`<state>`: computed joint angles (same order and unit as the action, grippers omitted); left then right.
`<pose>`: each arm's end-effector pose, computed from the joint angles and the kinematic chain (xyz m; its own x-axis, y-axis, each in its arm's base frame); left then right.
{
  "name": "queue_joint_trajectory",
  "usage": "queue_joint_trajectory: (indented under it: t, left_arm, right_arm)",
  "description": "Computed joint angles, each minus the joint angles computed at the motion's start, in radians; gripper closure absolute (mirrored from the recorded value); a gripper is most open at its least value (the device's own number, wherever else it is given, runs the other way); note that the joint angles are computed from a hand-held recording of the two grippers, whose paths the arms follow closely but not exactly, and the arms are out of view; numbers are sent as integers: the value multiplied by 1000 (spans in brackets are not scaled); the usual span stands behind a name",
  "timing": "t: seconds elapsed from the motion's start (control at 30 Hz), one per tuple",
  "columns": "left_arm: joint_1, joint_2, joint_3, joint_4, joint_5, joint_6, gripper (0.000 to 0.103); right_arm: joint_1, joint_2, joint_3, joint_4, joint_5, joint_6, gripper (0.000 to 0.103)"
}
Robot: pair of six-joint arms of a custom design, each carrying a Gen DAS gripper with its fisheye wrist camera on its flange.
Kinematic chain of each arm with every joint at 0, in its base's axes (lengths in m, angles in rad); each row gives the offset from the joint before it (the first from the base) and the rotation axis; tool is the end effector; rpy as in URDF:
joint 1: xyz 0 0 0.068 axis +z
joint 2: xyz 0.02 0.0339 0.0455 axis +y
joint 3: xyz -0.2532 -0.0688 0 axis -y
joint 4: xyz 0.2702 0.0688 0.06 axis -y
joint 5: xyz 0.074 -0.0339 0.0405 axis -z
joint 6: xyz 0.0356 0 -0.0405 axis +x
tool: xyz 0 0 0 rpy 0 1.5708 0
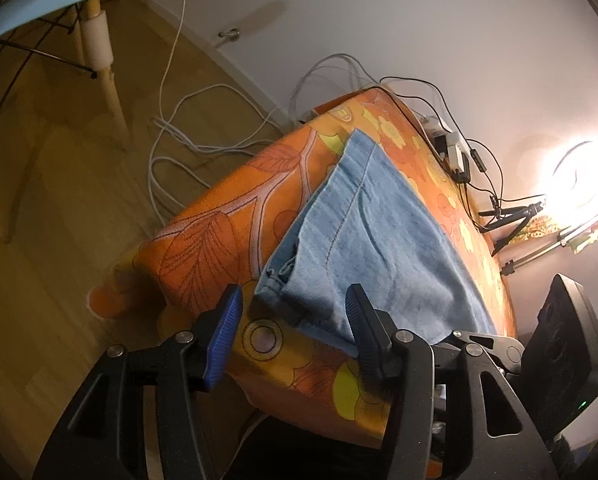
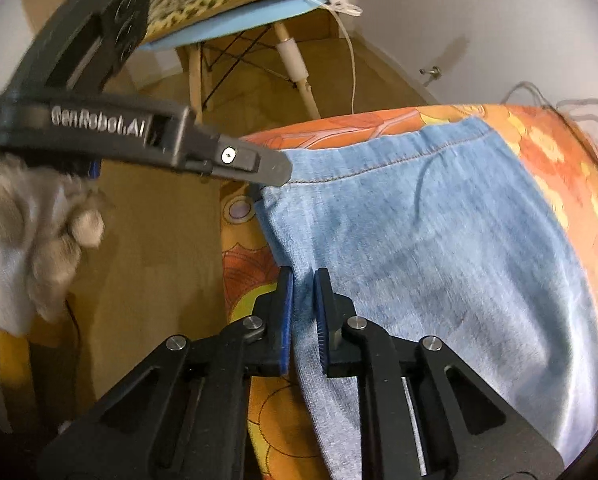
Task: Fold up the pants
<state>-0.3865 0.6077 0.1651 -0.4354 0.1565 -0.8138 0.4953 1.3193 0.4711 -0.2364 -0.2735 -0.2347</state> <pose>0.1384 -0.0623 0.1126 -0.8271 -0.4386 -0.3514 -0.1990 0.8134 -0.5466 0.1989 0.1184 0.1000 -0.6243 -0.5917 -0.5100 -0.7340 0.6678 0.1236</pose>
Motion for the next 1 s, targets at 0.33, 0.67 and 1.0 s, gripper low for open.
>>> queue_joint_trajectory:
  t: [0.33, 0.67, 1.0]
  left_arm:
    - [-43, 84, 18, 76, -36, -66, 47]
    - [-163, 198, 70, 86, -239, -78, 73]
    - [-231, 33, 9, 89, -308, -66, 91]
  right_arm:
    - [-40, -6, -21, 23, -60, 36, 100]
    - [-58, -15, -29, 12, -85, 16, 96]
    - [-345, -38, 54, -184, -314, -58, 61]
